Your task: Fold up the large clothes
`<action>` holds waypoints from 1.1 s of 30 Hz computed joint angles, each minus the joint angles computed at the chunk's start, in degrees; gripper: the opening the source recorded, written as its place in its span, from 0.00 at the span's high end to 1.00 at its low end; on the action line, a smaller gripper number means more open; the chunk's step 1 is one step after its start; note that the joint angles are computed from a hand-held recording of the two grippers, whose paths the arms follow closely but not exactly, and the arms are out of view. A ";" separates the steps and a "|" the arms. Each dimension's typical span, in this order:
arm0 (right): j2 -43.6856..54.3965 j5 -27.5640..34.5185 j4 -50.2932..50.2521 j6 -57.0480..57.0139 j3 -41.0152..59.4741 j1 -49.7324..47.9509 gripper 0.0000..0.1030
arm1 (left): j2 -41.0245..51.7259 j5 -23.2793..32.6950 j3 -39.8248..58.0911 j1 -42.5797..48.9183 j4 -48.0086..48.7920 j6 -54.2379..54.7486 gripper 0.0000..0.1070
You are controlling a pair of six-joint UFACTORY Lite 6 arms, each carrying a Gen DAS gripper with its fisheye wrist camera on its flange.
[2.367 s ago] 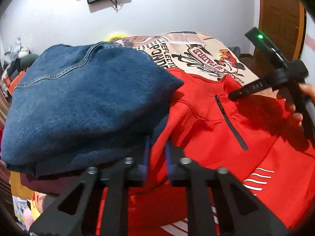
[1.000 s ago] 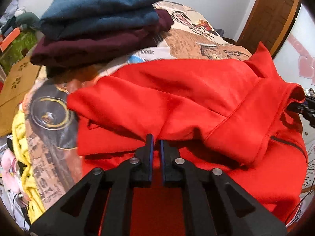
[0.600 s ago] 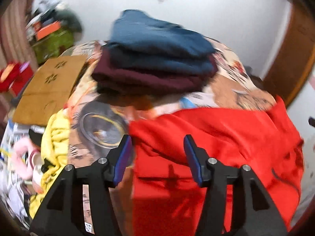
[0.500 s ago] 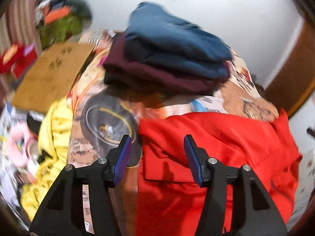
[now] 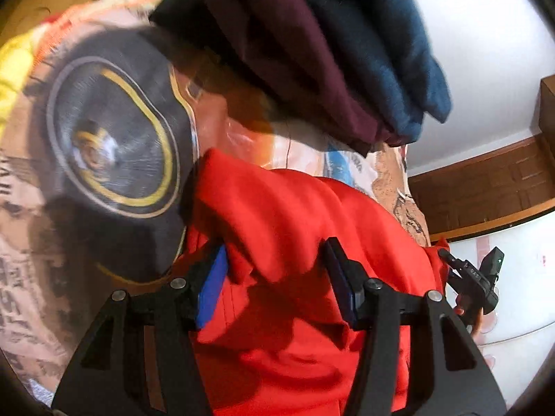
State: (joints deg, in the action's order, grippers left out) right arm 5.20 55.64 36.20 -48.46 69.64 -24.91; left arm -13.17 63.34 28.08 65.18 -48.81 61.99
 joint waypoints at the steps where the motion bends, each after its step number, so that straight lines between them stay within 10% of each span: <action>1: 0.97 -0.41 0.13 0.39 0.47 0.45 0.58 | 0.06 -1.32 -0.37 -1.44 -0.57 -0.23 0.49; 5: 0.69 -3.71 0.69 -0.53 -0.32 1.92 0.92 | -3.86 -6.67 -2.32 -7.32 -2.30 -1.16 0.49; 10: -6.32 -3.46 4.00 -7.31 -3.86 -0.70 0.95 | -12.55 -11.52 -4.69 -13.72 -1.70 -3.72 0.88; 20: -10.86 9.91 9.45 -16.63 2.51 -17.72 0.97 | -23.21 -16.04 -3.77 -17.87 4.07 -11.49 0.91; 27: -14.49 8.84 4.38 -21.37 -3.34 -20.77 0.97 | -26.34 -21.62 -9.09 -20.86 14.42 -16.94 0.82; 33: -10.11 12.95 0.37 -18.74 -1.71 -20.67 0.85 | -28.48 -12.44 -7.50 -7.34 14.17 -8.51 0.43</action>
